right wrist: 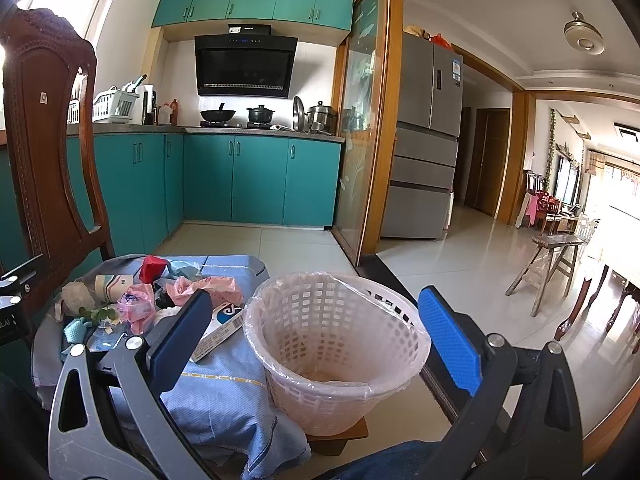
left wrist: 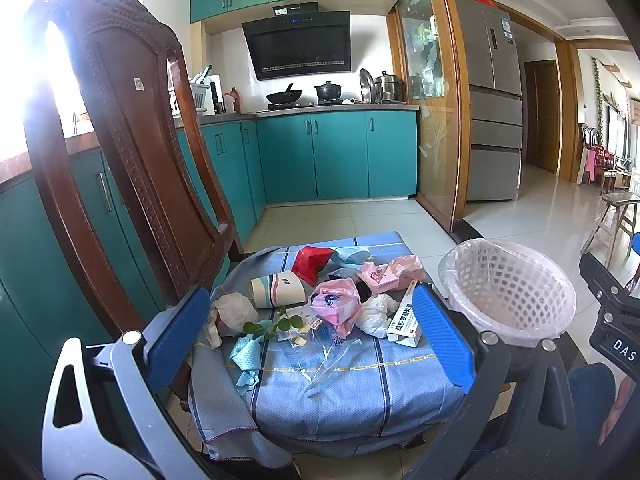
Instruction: Collect trash
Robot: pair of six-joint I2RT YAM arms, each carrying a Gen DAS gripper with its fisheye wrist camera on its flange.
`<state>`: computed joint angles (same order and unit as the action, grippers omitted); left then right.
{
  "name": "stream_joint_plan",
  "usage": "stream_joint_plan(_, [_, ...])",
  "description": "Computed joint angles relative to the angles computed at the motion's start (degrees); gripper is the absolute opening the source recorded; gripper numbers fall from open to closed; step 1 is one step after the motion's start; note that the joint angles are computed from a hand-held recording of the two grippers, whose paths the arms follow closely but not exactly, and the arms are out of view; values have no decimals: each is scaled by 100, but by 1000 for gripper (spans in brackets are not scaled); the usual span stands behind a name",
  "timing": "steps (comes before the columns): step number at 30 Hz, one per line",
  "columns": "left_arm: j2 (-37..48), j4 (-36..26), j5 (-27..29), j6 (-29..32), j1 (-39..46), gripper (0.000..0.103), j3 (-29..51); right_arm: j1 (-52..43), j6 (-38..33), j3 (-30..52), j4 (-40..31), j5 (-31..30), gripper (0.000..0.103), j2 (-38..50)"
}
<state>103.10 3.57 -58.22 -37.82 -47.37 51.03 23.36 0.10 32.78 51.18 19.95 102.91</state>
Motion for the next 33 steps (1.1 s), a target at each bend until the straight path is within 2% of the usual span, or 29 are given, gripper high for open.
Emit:
stream_joint_plan(11, [-54, -20, -19, -17, -29, 101, -18, 6, 13, -166, 265, 99, 101, -52])
stream_joint_plan(33, [-125, -104, -68, -88, -96, 101, 1, 66, -25, -180, 369, 153, 101, 6])
